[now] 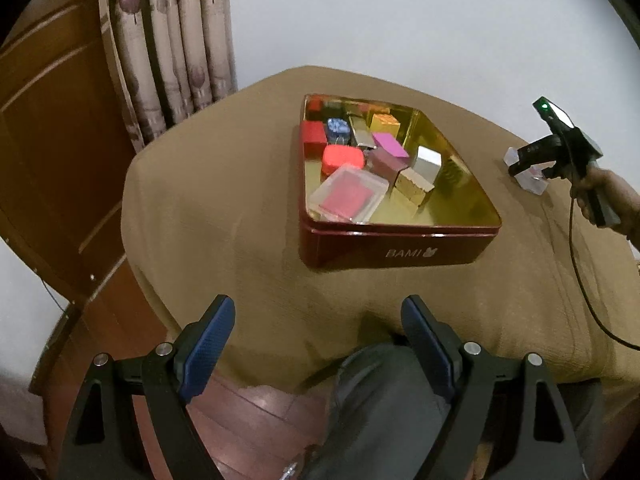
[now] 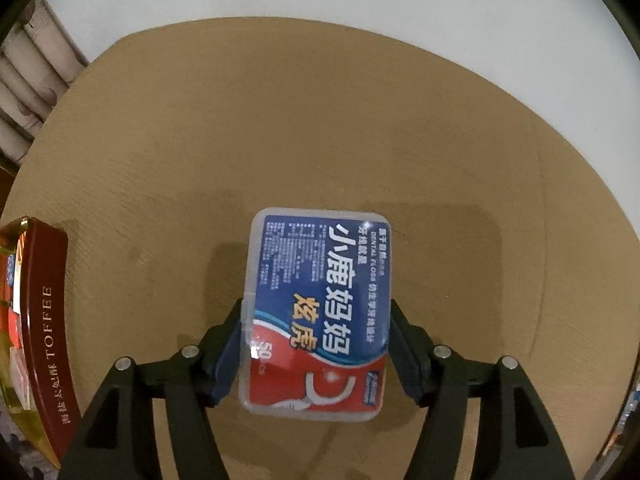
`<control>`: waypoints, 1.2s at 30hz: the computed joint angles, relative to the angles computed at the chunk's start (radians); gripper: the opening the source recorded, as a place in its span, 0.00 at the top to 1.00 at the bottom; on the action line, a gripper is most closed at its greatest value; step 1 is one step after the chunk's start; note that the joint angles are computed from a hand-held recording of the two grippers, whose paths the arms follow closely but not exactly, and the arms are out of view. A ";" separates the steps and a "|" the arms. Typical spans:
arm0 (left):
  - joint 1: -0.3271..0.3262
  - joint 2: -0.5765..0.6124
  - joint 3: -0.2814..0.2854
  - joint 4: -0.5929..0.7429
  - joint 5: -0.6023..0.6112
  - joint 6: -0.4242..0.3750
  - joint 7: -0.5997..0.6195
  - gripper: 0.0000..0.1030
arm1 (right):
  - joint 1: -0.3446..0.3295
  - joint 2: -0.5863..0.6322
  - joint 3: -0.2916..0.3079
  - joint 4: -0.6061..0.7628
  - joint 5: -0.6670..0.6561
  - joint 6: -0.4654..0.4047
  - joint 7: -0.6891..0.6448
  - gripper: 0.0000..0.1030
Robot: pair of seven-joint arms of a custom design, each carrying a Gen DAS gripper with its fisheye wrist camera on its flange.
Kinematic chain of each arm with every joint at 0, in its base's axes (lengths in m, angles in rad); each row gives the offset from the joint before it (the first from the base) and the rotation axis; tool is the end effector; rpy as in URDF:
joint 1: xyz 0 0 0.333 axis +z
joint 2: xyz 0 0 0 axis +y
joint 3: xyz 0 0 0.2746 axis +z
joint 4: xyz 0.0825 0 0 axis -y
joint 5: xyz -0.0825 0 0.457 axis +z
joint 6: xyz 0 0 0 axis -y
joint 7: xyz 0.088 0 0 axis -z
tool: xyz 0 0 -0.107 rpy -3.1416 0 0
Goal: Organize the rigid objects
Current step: 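Grasp the blue dental floss box with the right gripper, then carry the floss box into the tray and open the right gripper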
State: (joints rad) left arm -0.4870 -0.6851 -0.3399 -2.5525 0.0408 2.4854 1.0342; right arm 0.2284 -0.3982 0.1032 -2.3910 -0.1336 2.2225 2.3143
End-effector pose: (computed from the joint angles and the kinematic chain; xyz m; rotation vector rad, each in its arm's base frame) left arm 0.3337 -0.3601 0.4893 -1.6064 2.1952 -0.7675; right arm 0.5033 0.1681 0.4214 -1.6929 2.4107 -0.3056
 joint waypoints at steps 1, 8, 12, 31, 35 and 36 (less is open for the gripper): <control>0.001 0.006 0.001 0.004 -0.001 -0.009 -0.001 0.20 | -0.003 -0.016 0.003 -0.019 -0.010 0.020 0.011 0.36; 0.016 0.002 -0.010 0.008 0.012 -0.028 -0.036 0.20 | 0.077 -0.179 0.014 -0.103 0.017 0.145 -0.053 0.40; 0.009 0.001 0.001 0.007 0.005 -0.042 -0.039 0.20 | 0.226 -0.140 -0.030 -0.003 0.201 0.197 -0.285 0.40; 0.001 0.018 0.023 0.019 -0.048 -0.094 -0.021 0.20 | 0.298 0.304 0.017 0.307 0.861 0.123 -0.744 0.40; 0.002 0.028 0.021 0.027 -0.054 -0.114 -0.017 0.20 | 0.274 0.328 0.031 0.317 0.876 0.116 -0.737 0.40; 0.002 0.030 0.020 0.028 -0.055 -0.116 -0.017 0.20 | 0.269 0.336 0.032 0.325 0.875 0.108 -0.729 0.39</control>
State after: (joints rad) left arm -0.4846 -0.6552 -0.3194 -2.5245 -0.0138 2.3690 1.0168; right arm 0.4971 -0.0620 0.1355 -2.0657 0.7412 2.3306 1.5854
